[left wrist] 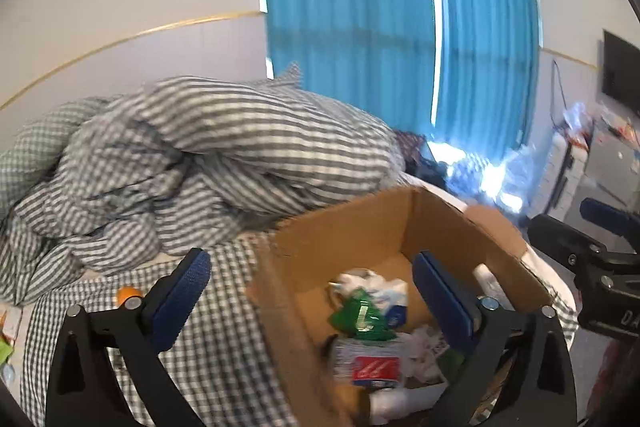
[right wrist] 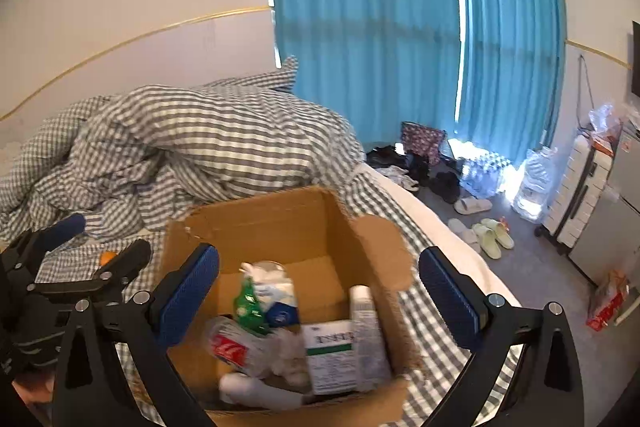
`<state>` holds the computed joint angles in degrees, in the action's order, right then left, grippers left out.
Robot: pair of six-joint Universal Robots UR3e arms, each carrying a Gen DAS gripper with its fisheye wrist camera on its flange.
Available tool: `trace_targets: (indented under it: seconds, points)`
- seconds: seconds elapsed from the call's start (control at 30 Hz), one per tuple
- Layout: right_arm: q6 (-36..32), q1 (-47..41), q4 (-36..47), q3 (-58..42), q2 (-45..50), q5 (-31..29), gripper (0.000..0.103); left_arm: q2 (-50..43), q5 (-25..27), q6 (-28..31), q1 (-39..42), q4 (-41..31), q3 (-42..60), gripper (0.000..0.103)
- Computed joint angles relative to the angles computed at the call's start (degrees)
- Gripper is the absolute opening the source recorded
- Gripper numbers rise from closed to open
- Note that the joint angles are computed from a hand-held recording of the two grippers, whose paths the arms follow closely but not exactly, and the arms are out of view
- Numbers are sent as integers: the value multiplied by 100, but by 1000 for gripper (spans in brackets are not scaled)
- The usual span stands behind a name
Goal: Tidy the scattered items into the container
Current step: 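Move both grippers back toward the orange and bracelet on the bed, then grasp the dark bead bracelet with the left gripper while the right grasps the orange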
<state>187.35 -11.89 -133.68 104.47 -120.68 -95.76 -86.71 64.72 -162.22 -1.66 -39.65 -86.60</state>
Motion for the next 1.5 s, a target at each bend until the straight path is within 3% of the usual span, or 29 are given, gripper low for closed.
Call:
trace_targets:
  seconds: [0.23,0.43,0.8,1.07,1.37,1.5]
  points:
    - [511,1563,-652,-779,1311,-886,102,224,-394,355,1564,-320,-143,103]
    - [737,2804,-991,-1966,2843,-1263,103,322,-756,784,2888,-531,-301,103]
    - [778,3825,43,-5249,5547,-1210,103,45,-1128,1094,4361,-641,-236,103]
    - [836,3972,523,-6522,6469,-1186,103,-357,-962,1101,4379,-411,-261,103]
    - [911,3744,514,-6372,6632,-1084,103,-1616,25,844,3421,524,-225,103]
    - [813,3661,698,-6747,6981,-1042,103,-2308,400,722,3022,670,103,103]
